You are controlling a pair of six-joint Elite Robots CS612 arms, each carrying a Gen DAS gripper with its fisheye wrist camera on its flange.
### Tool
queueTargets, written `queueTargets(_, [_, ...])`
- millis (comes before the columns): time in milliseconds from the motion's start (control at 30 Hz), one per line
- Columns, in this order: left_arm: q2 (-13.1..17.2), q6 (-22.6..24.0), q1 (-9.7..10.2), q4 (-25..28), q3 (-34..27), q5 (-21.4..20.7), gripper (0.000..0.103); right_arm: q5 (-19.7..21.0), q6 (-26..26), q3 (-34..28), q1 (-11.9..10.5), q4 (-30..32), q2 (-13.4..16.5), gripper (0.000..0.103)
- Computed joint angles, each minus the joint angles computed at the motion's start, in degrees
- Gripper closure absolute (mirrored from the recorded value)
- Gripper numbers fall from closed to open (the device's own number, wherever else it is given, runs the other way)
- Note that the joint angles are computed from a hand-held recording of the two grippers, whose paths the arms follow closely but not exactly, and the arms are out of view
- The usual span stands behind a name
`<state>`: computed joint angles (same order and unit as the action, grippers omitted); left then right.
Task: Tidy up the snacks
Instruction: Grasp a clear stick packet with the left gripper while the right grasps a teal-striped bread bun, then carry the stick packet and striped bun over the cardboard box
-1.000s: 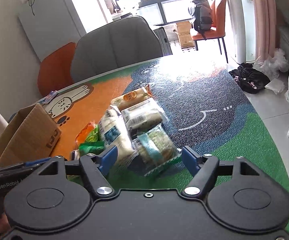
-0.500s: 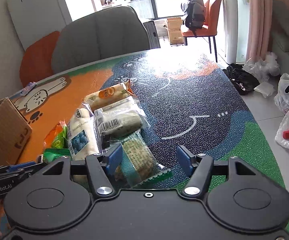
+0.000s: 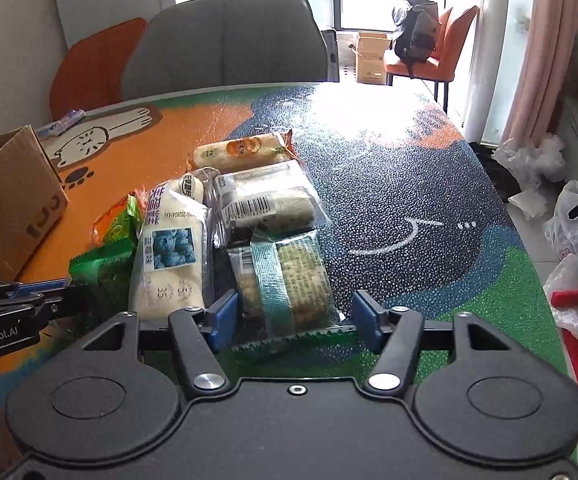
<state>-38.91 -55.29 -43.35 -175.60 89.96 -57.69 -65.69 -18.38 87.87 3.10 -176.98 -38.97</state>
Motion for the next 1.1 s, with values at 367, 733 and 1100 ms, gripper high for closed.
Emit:
queueTargets(367, [-1.15,0.31,-1.14,-3.57,2.66,-0.85,0.086,-0.27,0.87,3.91,-0.67,-2.1,-2.1,0.059])
queueTargets(733, [-2.4,1.32,-2.04,-6.77,4.81,0.0,0.086,0.24,2.47,6.76,-1.05,-5.59,-3.91,0.059])
queueTargets(1100, [-5.14,4.59,-2.75,-10.12,7.21,3.3,0.086,3.76,3.38,8.49,-0.84,-9.26,-6.16,0.059])
